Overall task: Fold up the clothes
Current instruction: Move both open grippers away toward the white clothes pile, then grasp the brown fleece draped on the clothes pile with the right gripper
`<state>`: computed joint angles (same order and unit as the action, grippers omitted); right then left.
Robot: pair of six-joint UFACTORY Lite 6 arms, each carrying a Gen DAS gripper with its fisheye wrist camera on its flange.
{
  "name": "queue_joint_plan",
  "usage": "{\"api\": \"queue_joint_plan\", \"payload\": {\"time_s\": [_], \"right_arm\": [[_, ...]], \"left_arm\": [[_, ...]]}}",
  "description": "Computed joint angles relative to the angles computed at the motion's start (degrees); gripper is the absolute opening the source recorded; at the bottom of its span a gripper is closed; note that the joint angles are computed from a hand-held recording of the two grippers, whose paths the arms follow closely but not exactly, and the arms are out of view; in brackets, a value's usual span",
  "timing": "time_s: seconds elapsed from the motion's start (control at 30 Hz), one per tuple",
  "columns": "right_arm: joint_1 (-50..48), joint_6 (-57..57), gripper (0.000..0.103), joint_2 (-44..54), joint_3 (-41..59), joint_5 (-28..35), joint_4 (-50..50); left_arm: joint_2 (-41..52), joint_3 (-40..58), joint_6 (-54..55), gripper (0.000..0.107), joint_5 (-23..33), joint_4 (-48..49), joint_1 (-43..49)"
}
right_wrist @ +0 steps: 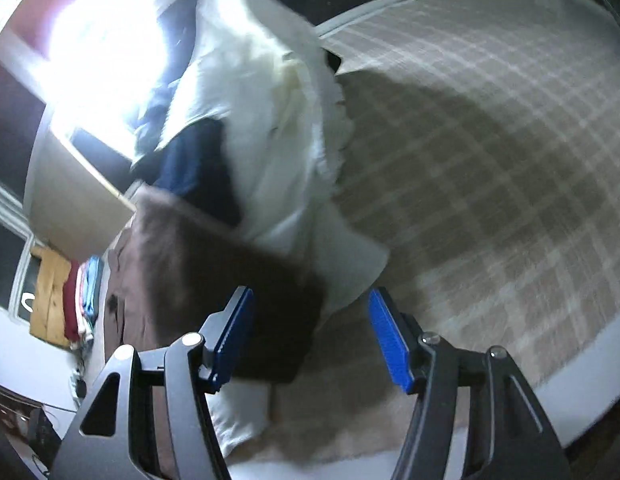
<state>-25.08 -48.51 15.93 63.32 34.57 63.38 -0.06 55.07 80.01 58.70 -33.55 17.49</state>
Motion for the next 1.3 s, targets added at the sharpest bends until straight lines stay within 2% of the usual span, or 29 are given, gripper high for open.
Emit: {"api": "queue_joint_plan", "payload": {"time_s": [0.1, 0.17, 0.27, 0.37, 0.5, 0.63, 0.73, 0.77, 0.8, 0.83, 0.9, 0.93, 1.0, 1.13, 1.17, 1.23, 1.3], "right_arm": [[-2.4, -8.8, 0.059, 5.1, 3.3, 6.8, 8.0], [-2.8, -9.7, 0.059, 8.7, 6.2, 11.4, 8.4], [-3.0, -8.9, 0.059, 12.4, 9.3, 15.2, 6.6], [-5.0, -11.4, 0.056, 11.5, 6.7, 19.7, 9.7], [-6.8, -15.4, 0.028, 6.1, 1.1, 22.4, 12.1], [-7.4, -16.8, 0.014, 2.7, -1.3, 22.2, 12.2], [-7.7, -17.0, 0.014, -0.8, -2.6, 22.4, 10.1], [-7.1, -16.8, 0.014, -2.3, -2.7, 20.5, 7.9], [-6.3, -16.2, 0.019, -4.0, -2.8, 16.8, 4.9], [-5.3, -15.7, 0.029, -4.9, -2.2, 13.4, 2.5], [-3.3, -15.6, 0.037, -4.5, 0.7, 9.5, -0.8], [-2.7, -16.2, 0.044, -2.8, 3.3, 9.8, -1.2], [-0.9, -17.2, 0.050, 0.8, 8.8, 10.3, -2.4], [4.2, -14.1, 0.050, 8.9, 20.5, 11.5, -9.7], [5.2, -11.8, 0.047, 10.7, 23.2, 13.1, -12.7], [7.0, -7.3, 0.002, 13.7, 28.1, 16.2, -18.6], [8.1, -3.6, 0.003, 13.8, 29.9, 17.8, -23.4]], "left_arm": [[3.6, 3.6, -5.0, 0.056, -1.8, 1.5, -6.4], [5.6, 5.6, -7.9, 0.056, -3.1, 2.2, -10.7], [7.3, 7.1, -11.1, 0.056, -4.3, 2.7, -15.4], [7.5, 7.0, -12.1, 0.056, -4.4, 2.9, -17.7], [7.3, 6.0, -13.7, 0.056, -5.0, 3.3, -20.4], [6.7, 6.2, -16.1, 0.056, -6.1, 1.5, -24.3], [6.5, 8.5, -16.1, 0.056, -4.4, -2.5, -27.5], [6.4, 9.2, -16.3, 0.057, -4.2, -3.3, -28.9], [6.1, 9.4, -16.7, 0.057, -4.8, -3.4, -30.6], [5.9, 9.7, -17.2, 0.057, -5.5, -3.3, -32.3], [5.9, 10.1, -17.7, 0.057, -6.4, -3.6, -35.2], [6.3, 10.2, -18.3, 0.057, -7.3, -3.6, -36.7], [7.4, 10.8, -20.1, 0.057, -9.4, -3.9, -39.5], [9.2, 12.2, -22.2, 0.057, -14.0, -6.5, -43.1], [9.5, 12.5, -22.8, 0.057, -15.4, -7.1, -43.9], [9.9, 12.6, -24.1, 0.057, -17.7, -7.8, -45.2], [10.1, 12.5, -24.1, 0.057, -18.0, -9.7, -45.3]]}}
